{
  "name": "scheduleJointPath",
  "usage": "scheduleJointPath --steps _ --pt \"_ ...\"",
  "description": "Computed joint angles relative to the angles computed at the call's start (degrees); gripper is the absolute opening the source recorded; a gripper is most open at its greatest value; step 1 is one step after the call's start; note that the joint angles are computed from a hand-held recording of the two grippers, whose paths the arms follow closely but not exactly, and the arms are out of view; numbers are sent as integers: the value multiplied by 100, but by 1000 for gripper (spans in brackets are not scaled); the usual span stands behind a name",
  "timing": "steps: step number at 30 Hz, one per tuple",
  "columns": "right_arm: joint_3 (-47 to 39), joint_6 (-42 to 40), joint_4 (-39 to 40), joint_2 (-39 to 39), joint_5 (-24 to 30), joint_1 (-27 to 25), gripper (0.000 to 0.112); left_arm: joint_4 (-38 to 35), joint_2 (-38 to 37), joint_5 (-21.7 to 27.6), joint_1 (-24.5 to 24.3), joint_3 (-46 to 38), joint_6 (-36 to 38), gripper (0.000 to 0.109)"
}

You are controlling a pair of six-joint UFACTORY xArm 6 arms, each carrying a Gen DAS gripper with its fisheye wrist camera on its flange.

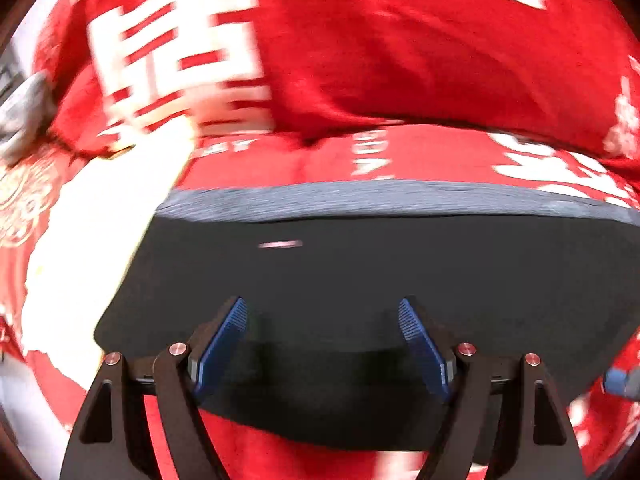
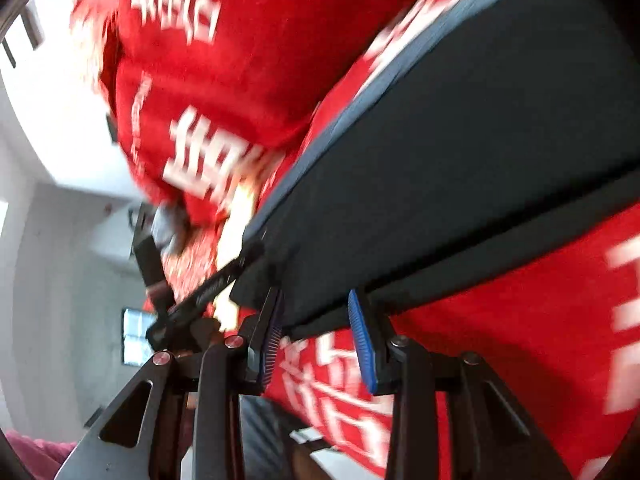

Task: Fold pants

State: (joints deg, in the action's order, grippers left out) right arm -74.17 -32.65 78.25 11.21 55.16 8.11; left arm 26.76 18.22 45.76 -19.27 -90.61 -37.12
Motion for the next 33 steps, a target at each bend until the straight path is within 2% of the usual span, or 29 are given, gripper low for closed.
scheduleJointPath --steps 2,3,5,6,9,13,14,15,16,19,21,23,25,26,28,30,33 --pt "-154 106 -6 168 10 210 38 -44 17 156 202 124 115 79" --pt "-186 200 -32 233 -47 325 38 -253 31 159 327 249 295 87" --pt "-225 367 -97 312 -162 463 38 -298 -225 -443 503 786 92 95" --pt "-237 412 -114 344 -174 482 38 -304 -276 -569 523 909 187 95" --pt "-300 506 -123 401 -201 528 38 81 -360 -761 486 1079 31 96" --pt "-787 794 -487 711 -176 625 38 -92 -416 -1079 584 1240 49 97" --pt "-927 976 -652 803 -263 676 34 -175 -436 -1081 598 1249 126 97" --pt "-992 1218 -885 818 -442 746 17 -261 -443 -1000 601 1207 230 97" --pt "-1045 1309 -976 810 -550 809 14 -317 -465 -915 600 1180 315 97" --pt "-736 999 -929 434 -773 929 11 -236 -501 -980 628 1246 454 97" --pt "-544 1197 -1275 347 -989 1054 10 -40 -550 -1129 634 1388 409 97" --pt "-324 1202 -1308 333 -1227 1116 10 9 -538 -987 604 1324 322 97" --pt "-242 1103 -992 260 -1147 1057 13 37 -551 -627 543 1179 245 97" --pt "-204 1169 -1038 189 -1040 991 16 2 -626 -603 533 1220 267 97" --pt "46 1179 -1197 -136 -1085 833 29 -118 -833 -686 518 1380 365 97" --pt "486 1046 -1353 -639 -1511 595 32 -114 -953 -747 464 1435 358 97" --pt "966 1384 -1727 -1120 -2116 56 33 -256 -876 -763 246 1184 454 97"
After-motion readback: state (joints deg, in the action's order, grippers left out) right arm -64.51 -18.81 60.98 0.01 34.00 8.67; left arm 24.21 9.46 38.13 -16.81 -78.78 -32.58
